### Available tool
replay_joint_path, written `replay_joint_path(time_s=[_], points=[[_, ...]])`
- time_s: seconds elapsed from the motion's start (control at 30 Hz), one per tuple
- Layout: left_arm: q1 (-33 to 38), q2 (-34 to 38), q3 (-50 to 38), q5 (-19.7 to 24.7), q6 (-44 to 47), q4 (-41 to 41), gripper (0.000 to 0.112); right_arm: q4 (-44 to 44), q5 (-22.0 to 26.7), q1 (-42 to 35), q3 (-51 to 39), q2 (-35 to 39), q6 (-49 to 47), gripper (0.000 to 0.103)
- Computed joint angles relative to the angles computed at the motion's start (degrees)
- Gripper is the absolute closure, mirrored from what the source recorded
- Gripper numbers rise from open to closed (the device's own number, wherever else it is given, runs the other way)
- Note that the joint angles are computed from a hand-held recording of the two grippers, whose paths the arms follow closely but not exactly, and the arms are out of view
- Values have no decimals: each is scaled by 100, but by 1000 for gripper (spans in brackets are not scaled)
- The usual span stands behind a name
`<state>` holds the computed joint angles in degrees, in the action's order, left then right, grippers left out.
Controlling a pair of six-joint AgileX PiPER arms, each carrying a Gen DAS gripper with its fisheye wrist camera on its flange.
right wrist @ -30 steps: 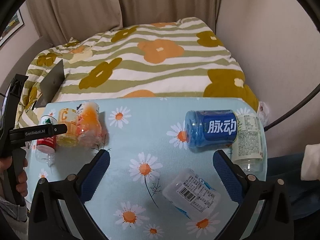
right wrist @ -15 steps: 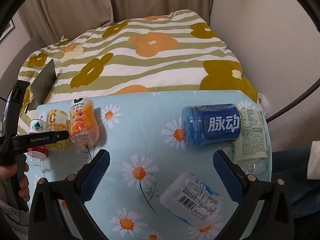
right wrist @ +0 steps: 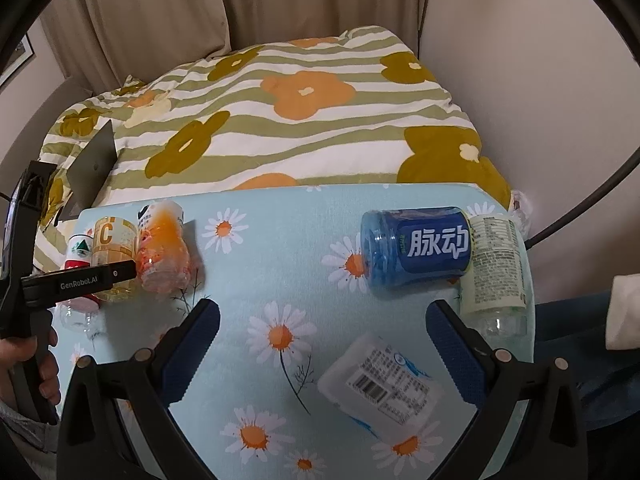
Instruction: Flip cup upright
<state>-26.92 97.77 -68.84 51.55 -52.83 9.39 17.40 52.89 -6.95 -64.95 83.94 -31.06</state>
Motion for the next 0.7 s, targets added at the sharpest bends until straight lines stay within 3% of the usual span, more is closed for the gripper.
replay_joint_path(time_s=[0.23,0.37,0.7], points=[[-835,-642,317,308,-1011,484,42,463,302,-494,241,-519,-712,0],[-1517,-812,510,257,-1533,571,42,806,554,-943,498,-830,-1321,0],[-3011,-404,531,-4,-2266,650,42,1297,1126,-2537,1398,-1488,-3127,0]])
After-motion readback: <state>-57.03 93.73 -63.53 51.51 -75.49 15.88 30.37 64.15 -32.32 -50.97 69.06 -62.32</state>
